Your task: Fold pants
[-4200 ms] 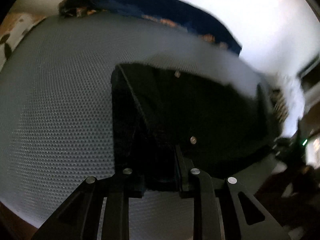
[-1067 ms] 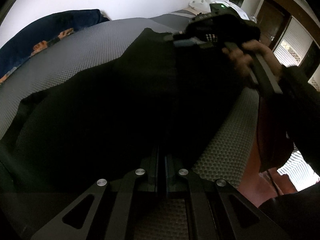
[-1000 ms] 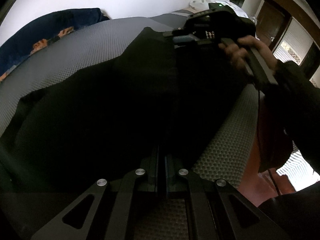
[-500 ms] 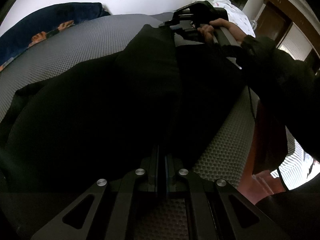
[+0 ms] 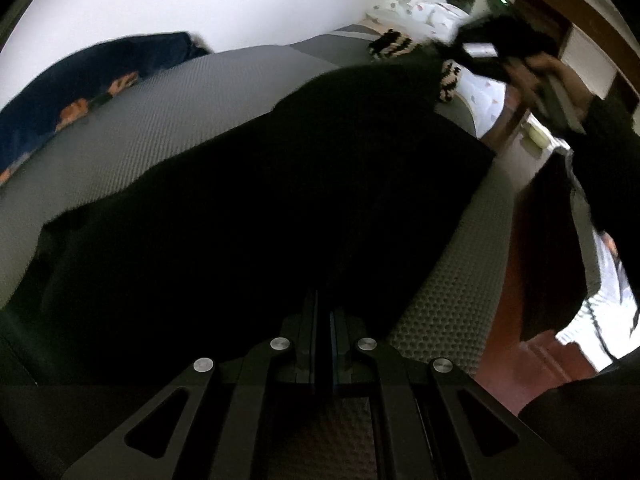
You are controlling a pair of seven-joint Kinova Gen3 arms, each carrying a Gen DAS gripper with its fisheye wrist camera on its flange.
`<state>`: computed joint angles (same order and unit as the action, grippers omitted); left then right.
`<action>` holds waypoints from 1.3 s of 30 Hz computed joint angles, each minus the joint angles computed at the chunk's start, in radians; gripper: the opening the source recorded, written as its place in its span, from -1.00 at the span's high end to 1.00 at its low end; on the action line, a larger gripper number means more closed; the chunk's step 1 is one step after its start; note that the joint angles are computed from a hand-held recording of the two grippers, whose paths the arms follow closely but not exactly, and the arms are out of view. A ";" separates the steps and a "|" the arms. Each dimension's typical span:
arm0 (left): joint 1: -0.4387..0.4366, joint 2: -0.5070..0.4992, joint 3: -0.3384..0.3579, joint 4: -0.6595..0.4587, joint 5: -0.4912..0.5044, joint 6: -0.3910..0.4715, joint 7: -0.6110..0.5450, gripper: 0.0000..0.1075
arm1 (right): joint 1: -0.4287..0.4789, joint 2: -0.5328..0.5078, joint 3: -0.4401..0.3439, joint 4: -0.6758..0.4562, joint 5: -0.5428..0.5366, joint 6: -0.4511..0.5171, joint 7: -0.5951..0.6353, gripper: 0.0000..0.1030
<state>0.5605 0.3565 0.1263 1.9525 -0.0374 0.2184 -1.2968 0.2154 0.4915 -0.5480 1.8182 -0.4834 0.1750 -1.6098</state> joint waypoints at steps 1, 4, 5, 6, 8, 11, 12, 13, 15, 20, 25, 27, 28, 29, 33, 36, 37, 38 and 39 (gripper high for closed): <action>0.002 0.003 0.000 -0.007 -0.007 0.007 -0.006 0.91 | -0.004 -0.030 0.027 0.046 -0.010 -0.007 -0.003 0.92; 0.010 0.020 0.003 -0.024 -0.030 0.032 -0.028 0.90 | 0.057 -0.054 0.009 0.169 -0.044 -0.044 -0.011 0.92; 0.021 0.025 -0.003 -0.028 -0.041 0.041 -0.032 0.90 | 0.079 -0.048 -0.003 0.208 -0.026 -0.064 -0.041 0.92; 0.036 0.029 -0.013 -0.029 -0.056 0.044 -0.034 0.90 | 0.099 -0.038 -0.016 0.228 -0.020 -0.075 -0.055 0.92; 0.069 0.034 -0.036 -0.031 -0.085 0.051 -0.032 0.90 | 0.121 -0.020 -0.031 0.273 -0.005 -0.110 -0.081 0.92; 0.083 0.034 -0.043 -0.037 -0.107 0.061 -0.028 0.90 | 0.142 -0.009 -0.061 0.323 0.024 -0.181 -0.118 0.94; 0.071 0.032 -0.028 -0.036 -0.101 0.063 -0.034 0.90 | 0.155 -0.016 -0.076 0.338 0.037 -0.202 -0.129 0.94; 0.060 0.031 -0.018 -0.036 -0.097 0.062 -0.042 0.90 | 0.155 -0.020 -0.077 0.342 0.049 -0.208 -0.141 0.94; 0.052 0.034 -0.011 -0.035 -0.097 0.063 -0.055 0.90 | 0.159 -0.026 -0.080 0.352 0.071 -0.223 -0.168 0.94; 0.055 0.036 -0.013 -0.027 -0.092 0.053 -0.054 0.86 | 0.122 -0.018 -0.036 0.351 0.132 -0.222 -0.231 0.98; 0.003 0.035 0.031 -0.031 -0.042 0.066 -0.080 0.66 | 0.144 -0.024 -0.044 0.345 0.181 -0.199 -0.294 0.94; -0.028 0.025 0.054 -0.026 -0.011 0.073 -0.095 0.35 | 0.090 -0.056 0.024 0.340 0.195 -0.171 -0.326 0.80; -0.036 0.014 0.057 -0.012 0.002 0.059 -0.097 0.24 | 0.052 -0.073 0.070 0.337 0.204 -0.156 -0.345 0.68; -0.032 0.004 0.050 -0.004 0.003 0.053 -0.087 0.05 | 0.021 -0.091 0.112 0.337 0.217 -0.142 -0.364 0.64; -0.138 -0.045 0.130 0.052 0.095 0.000 -0.152 -0.02 | 0.052 -0.096 0.104 0.279 0.252 -0.092 -0.333 0.63; -0.103 -0.088 0.052 0.088 0.095 -0.036 -0.094 -0.04 | 0.165 -0.028 -0.035 0.163 0.252 -0.007 -0.211 0.63; -0.077 -0.099 0.010 0.100 0.089 -0.048 -0.062 -0.04 | 0.187 0.002 -0.070 0.116 0.252 0.032 -0.171 0.63; -0.049 -0.109 -0.036 0.110 0.079 -0.060 -0.022 -0.04 | 0.190 0.035 -0.092 0.070 0.264 0.059 -0.135 0.63; -0.025 -0.120 -0.083 0.120 0.066 -0.066 0.019 -0.05 | 0.181 0.060 -0.095 0.026 0.271 0.100 -0.116 0.63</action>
